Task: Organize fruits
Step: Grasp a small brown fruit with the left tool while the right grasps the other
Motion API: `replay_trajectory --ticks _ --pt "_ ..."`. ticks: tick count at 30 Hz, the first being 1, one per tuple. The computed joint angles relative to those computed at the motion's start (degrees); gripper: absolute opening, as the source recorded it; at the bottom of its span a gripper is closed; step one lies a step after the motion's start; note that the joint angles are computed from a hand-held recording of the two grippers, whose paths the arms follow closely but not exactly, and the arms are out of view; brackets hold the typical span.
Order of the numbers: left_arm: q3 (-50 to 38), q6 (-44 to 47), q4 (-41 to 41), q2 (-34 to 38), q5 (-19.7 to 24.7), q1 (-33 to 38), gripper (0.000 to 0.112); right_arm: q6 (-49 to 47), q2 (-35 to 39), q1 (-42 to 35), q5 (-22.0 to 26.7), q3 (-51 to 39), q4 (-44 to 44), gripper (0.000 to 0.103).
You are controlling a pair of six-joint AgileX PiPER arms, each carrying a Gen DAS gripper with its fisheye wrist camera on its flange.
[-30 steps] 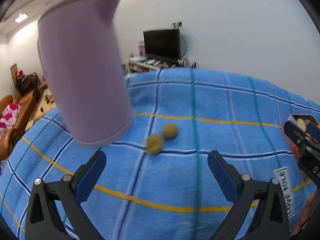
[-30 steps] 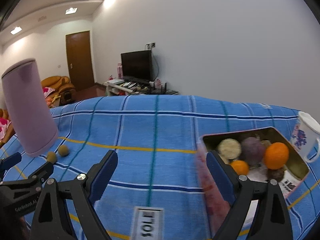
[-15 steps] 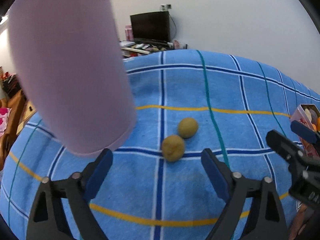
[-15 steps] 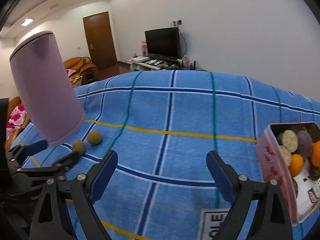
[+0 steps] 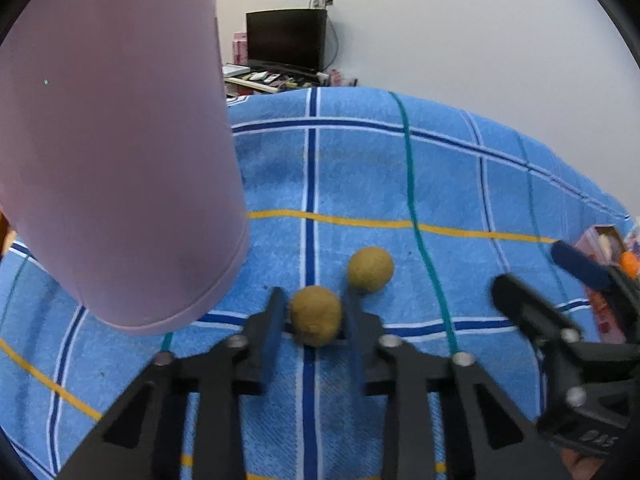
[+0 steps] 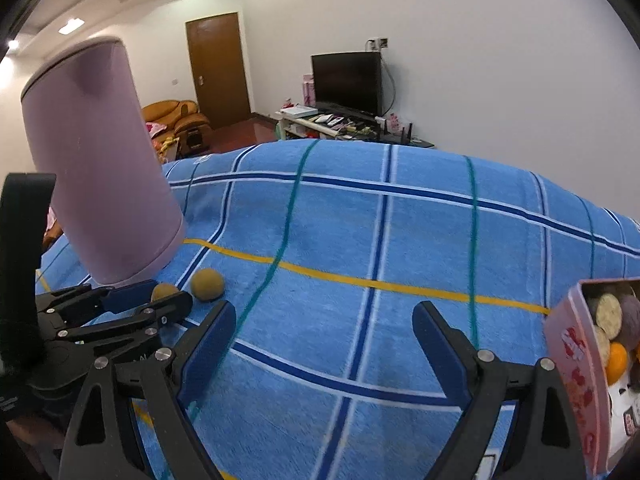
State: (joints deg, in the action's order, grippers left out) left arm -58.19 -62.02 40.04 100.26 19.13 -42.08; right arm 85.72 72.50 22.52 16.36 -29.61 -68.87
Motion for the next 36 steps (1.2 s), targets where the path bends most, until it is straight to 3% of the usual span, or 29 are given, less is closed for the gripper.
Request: replay_trajectory --ticks 2,6,8,11,16,21,25,28,34,36 --pt "1.01 0.09 0.22 -0.87 -0.80 0.65 0.028 -2.01 1.90 0.10 -0.85 -1.51 1.65 0.088" --pt "3.07 -12.16 13.78 -3.71 5.72 -1.27 0.028 -6.62 6.02 -0.48 -3.39 -4.69 6.46 0.077" --pt "4.59 -14.35 16.11 -6.26 7.08 -1.23 0.028 -12.41 8.34 -0.53 -4.85 -6.54 12.04 0.072" --pt "7.07 -15.66 17.35 -9.56 6.67 -0.36 0.028 -17.01 11.24 0.84 -5.20 -9.36 16.30 0.071" --pt "6.98 -18.79 21.30 -9.09 10.82 -3.44 0.028 -23.97 15.88 2.85 -3.59 -14.21 22.43 0.071" --pt "5.42 -17.64 21.19 -7.54 12.10 -4.19 0.028 -37.72 20.11 3.79 -1.00 -18.93 34.73 0.040" --pt "5.96 -19.41 22.73 -7.63 11.96 -4.36 0.028 -33.46 20.59 5.57 1.43 -19.16 30.06 0.031" --pt "7.08 -21.61 24.60 -8.41 11.01 -4.76 0.028 -30.29 19.63 6.09 2.25 -18.10 27.06 0.030" --pt "7.75 -29.33 31.39 -8.14 12.62 -8.00 0.028 -8.79 12.02 9.34 8.37 -10.44 6.41 0.030" --pt "8.02 -31.42 32.80 -8.29 12.34 -8.63 0.028 -5.38 8.99 10.29 10.63 -7.63 3.06 0.030"
